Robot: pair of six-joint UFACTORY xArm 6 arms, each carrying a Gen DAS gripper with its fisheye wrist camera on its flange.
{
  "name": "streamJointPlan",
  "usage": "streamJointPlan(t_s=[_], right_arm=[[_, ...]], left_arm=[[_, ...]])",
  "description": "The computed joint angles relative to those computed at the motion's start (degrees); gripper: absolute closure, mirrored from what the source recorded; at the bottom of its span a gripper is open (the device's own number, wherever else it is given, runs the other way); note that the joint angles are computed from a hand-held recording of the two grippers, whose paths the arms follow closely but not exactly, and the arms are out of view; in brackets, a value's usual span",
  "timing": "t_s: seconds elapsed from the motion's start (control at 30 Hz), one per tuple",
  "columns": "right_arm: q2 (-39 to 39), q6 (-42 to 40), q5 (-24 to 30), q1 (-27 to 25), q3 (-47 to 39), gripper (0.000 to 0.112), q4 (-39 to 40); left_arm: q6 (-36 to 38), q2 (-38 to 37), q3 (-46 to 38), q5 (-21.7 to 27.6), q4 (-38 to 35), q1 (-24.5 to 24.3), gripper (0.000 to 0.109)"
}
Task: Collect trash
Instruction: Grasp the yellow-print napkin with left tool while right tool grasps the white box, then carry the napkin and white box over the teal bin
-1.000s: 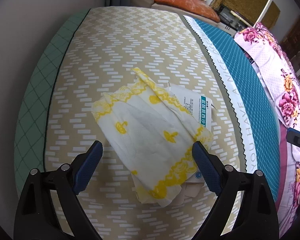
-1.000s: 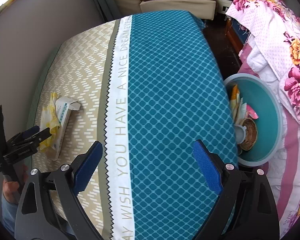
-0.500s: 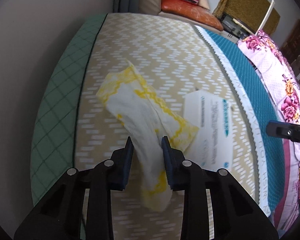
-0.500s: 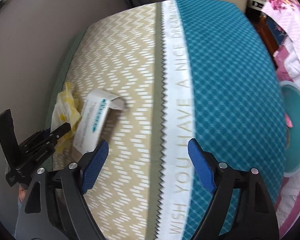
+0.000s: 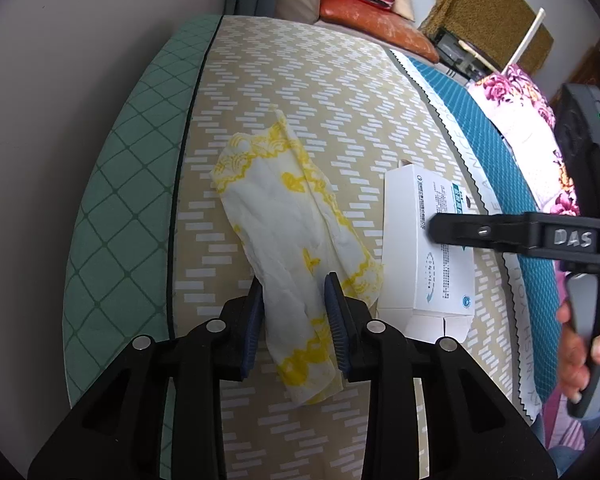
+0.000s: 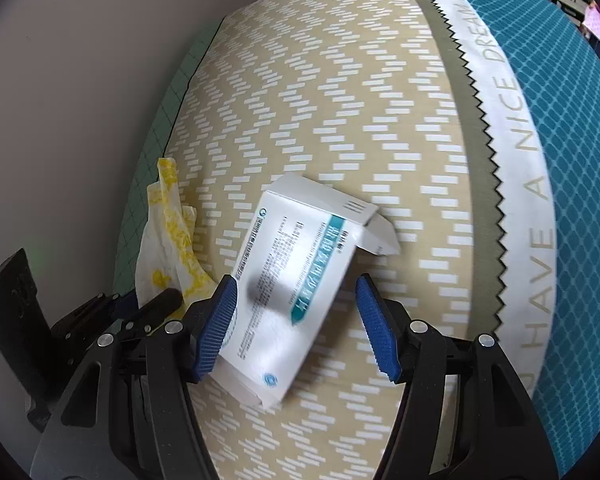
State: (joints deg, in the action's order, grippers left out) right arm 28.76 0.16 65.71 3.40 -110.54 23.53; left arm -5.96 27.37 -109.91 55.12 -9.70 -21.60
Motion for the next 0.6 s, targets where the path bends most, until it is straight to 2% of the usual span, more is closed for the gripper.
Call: streamJointPlan(t_s=[0.03, 0.13, 0.17, 0.2, 0.27, 0.4, 0.6], right_arm=[[-0.6, -1.1, -2.2, 0.5, 1.3, 0.056, 0.5], [-1.4, -2.9, -4.3, 0.5, 3.1, 0.084, 4.3], [-1.6, -3.0, -4.9, 0.7, 3.4, 0.087, 4.6], [-1.8, -3.3, -4.8, 0.7, 3.3, 0.092, 5.2], [-2.8, -3.7, -5.0, 0.4, 3.7, 0.094, 5.6], [-5.2, -4.5, -5.4, -0.7, 4.3, 0.097, 4.2], [-12.0, -5.3, -9.8, -3.0, 11.2, 0.098, 1.0]], left_arm=[[-0.1, 0.0, 0.0, -0.2, 0.1, -0.1, 0.076], [-1.2, -0.8, 1.4, -1.5, 1.0, -0.5, 0.076], [-1.7, -1.0, 1.6, -1.8, 1.7, -0.8, 0.079], [-2.1, -1.1, 1.9, -2.3, 2.1, -0.9, 0.087], [-2.6, -1.4, 1.9, -2.9, 2.1, -1.3, 0.093], [-2.7, -0.7, -0.4, -2.7, 1.6, -2.2, 0.094], [-1.0, 2.2, -6.8, -0.4, -0.4, -4.1, 0.094]])
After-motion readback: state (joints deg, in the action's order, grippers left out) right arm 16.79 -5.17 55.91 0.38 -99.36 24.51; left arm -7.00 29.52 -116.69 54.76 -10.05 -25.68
